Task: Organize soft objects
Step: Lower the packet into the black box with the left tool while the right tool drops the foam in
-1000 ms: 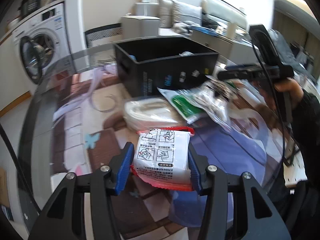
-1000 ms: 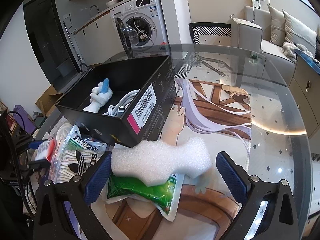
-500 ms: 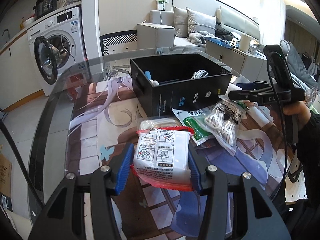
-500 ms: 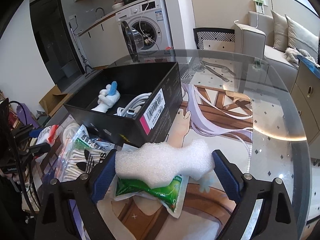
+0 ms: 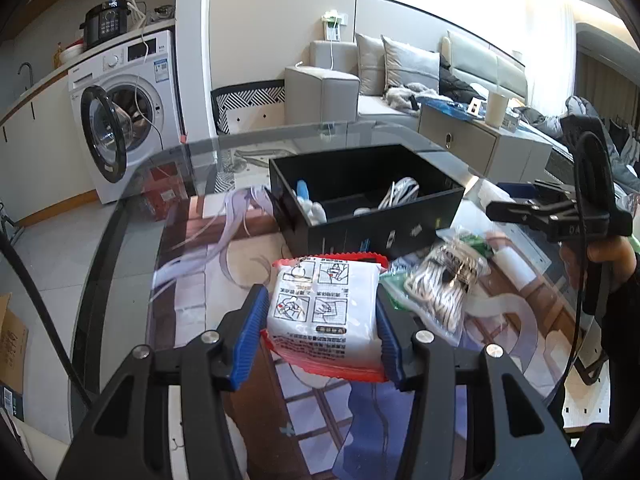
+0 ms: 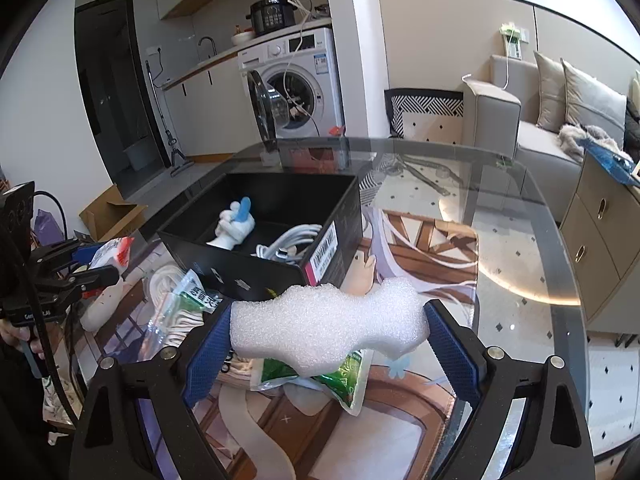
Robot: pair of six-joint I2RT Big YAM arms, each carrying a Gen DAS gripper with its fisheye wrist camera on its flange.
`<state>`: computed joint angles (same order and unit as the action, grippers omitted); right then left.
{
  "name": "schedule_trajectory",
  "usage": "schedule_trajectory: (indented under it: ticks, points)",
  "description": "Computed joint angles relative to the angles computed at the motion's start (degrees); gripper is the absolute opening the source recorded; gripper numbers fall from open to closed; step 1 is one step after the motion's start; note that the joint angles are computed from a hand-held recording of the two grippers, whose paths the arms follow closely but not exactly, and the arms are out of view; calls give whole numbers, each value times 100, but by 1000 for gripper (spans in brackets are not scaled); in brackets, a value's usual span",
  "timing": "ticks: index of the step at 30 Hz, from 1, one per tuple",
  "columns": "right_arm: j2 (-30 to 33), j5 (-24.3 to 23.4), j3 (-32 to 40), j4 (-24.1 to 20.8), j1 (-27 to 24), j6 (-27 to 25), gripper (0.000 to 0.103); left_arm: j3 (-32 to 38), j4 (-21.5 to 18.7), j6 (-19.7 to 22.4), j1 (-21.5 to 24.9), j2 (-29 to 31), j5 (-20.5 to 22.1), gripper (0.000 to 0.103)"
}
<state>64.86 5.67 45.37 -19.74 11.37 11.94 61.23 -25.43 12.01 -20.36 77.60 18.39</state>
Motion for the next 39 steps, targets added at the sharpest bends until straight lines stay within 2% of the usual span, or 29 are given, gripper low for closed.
schedule_trajectory:
  ticks: [17,30,39]
  points:
    - [-433,449,-31,202,443,-128,93,379,315,-405,-190,128,-103,50]
    - [-103,583,345,316,683,-564,93,757,519,-546,-390,476,-427,51]
    - [413,547,714,459,735,-935,93,1141,457,-649,-484,899,-574,51]
